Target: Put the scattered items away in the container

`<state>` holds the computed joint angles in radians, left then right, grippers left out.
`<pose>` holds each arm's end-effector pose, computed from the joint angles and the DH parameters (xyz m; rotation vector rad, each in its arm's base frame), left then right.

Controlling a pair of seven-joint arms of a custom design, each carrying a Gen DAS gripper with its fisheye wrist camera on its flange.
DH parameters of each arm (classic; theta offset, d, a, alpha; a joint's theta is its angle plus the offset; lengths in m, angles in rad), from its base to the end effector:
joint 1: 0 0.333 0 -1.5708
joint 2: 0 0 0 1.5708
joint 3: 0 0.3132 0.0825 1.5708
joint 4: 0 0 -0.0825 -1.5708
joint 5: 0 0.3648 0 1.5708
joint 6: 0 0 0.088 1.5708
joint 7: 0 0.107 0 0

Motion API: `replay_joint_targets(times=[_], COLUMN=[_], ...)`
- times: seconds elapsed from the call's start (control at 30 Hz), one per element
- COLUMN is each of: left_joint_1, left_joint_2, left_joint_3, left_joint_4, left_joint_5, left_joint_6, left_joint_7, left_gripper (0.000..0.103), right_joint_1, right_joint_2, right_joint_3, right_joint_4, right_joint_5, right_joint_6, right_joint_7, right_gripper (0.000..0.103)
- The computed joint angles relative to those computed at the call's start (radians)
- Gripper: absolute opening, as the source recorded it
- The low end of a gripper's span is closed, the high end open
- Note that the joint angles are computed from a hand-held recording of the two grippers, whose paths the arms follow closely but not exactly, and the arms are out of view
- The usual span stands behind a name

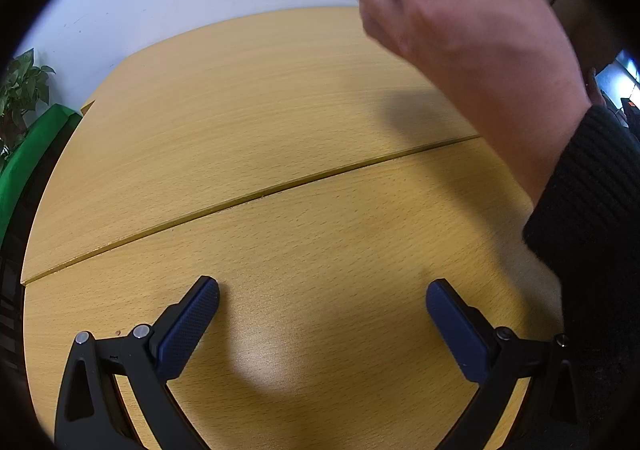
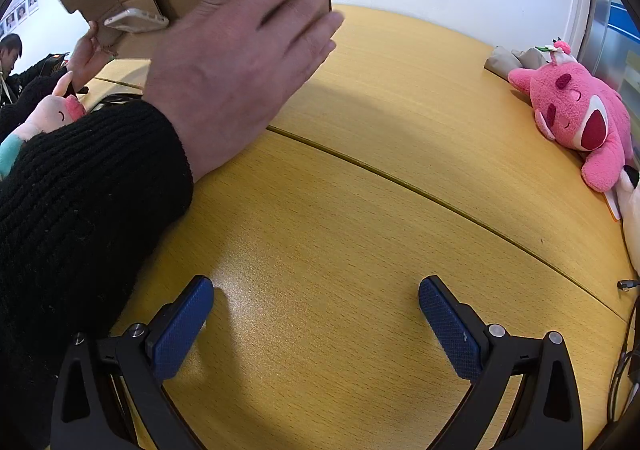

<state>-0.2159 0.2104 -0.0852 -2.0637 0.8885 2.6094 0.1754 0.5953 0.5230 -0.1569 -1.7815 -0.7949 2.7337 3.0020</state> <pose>0.5598 -0.1895 0.3716 -2.1428 1.4309 -0.4614 0.5901 0.3205 0.3124 -1.5713 2.0860 -0.6302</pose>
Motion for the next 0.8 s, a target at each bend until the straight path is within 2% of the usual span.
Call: replay_joint_targets(times=[0.8], left_joint_1=[-0.001], left_joint_2=[0.006], left_joint_3=[0.004], left_joint_4=[0.004], left_joint_5=[0.0], left_joint_6=[0.008], left_joint_7=[0.008], left_gripper=[0.103], right_joint_1=[0.004], right_joint_2=[0.003], right_joint_3=[0.001], right_joint_4=[0.01], right_joint_5=[-0.003], right_joint_6=[-0.026], right_joint_7=[0.031], right_gripper=[0.103])
